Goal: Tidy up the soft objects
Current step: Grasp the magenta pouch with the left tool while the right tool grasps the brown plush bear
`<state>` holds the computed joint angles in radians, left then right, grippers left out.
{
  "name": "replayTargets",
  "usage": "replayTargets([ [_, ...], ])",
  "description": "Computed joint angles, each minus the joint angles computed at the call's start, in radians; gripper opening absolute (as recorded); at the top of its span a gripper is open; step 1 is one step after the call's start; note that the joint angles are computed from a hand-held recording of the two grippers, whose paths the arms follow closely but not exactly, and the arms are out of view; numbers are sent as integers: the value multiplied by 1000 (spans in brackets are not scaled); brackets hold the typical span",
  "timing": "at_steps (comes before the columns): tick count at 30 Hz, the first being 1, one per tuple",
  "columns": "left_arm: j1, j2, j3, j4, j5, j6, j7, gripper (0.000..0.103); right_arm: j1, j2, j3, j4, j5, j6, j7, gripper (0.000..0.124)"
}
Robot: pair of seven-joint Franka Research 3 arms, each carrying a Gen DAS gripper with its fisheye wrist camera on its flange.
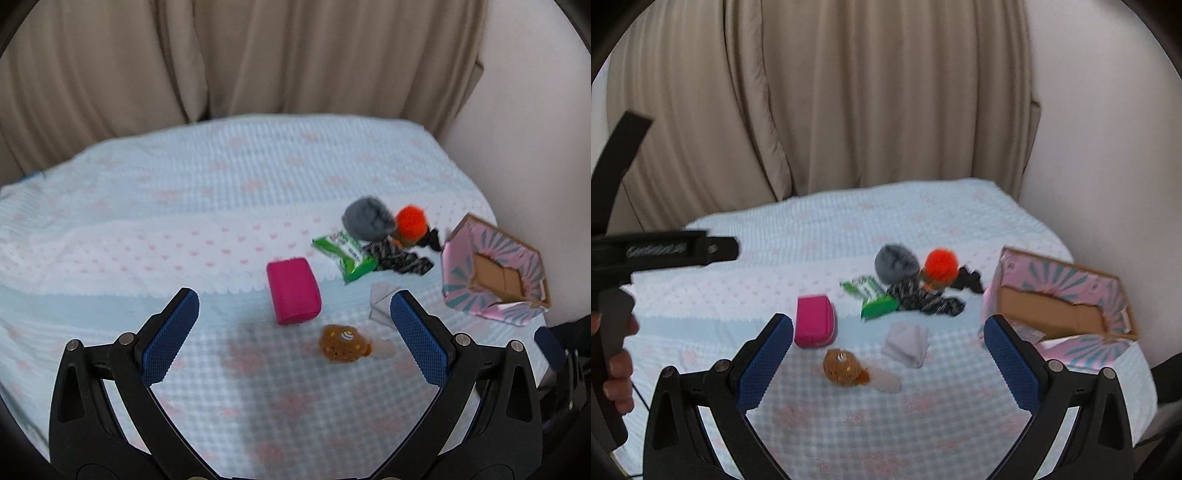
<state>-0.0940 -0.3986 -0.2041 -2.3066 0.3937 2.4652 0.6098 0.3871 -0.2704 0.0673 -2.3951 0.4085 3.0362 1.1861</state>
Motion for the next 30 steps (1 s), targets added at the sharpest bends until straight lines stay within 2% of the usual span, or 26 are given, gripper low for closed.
replayTargets([
  [4,14,133,42,-23,-14,144,47,103,25,120,14,1,12,95,-7,103],
  [6,21,188,55,-20,-27,191,79,103,22,182,33,7,-2,133,14,103],
  [9,36,293,69,-2,-38,260,121,103,51,278,43,26,75,200,-62,103],
  [10,40,320,72,5,-45,277,133,103,44,305,59,33,78,216,-75,103],
  [11,45,355,75,14,-52,299,143,103,61,333,45,38,46,231,-60,103],
  [14,51,427,78,36,-67,333,165,103,82,411,36,58,-24,284,-52,101],
  [15,52,453,79,47,-70,341,174,103,51,436,67,65,-55,299,-50,100],
  [18,50,499,79,71,-72,348,191,103,62,494,60,90,-106,317,-67,93],
  [21,43,540,86,99,-47,348,191,103,40,540,78,120,-147,315,-73,83],
  [22,42,553,87,107,-45,346,194,103,45,553,71,131,-153,311,-77,79],
  [23,37,566,91,116,-32,339,185,103,82,568,35,142,-147,308,-85,76],
  [24,22,576,105,130,9,316,150,103,149,580,-30,153,-128,312,-98,75],
  [26,10,595,113,149,50,285,118,102,227,598,-107,170,-103,314,-126,74],
  [28,30,604,96,144,3,309,151,97,260,613,-141,187,-87,310,-146,70],
  [29,40,605,87,139,-25,322,172,93,284,617,-168,195,-78,295,-158,69],
  [30,38,605,88,139,-26,324,175,87,281,620,-166,202,-77,288,-161,67],
])
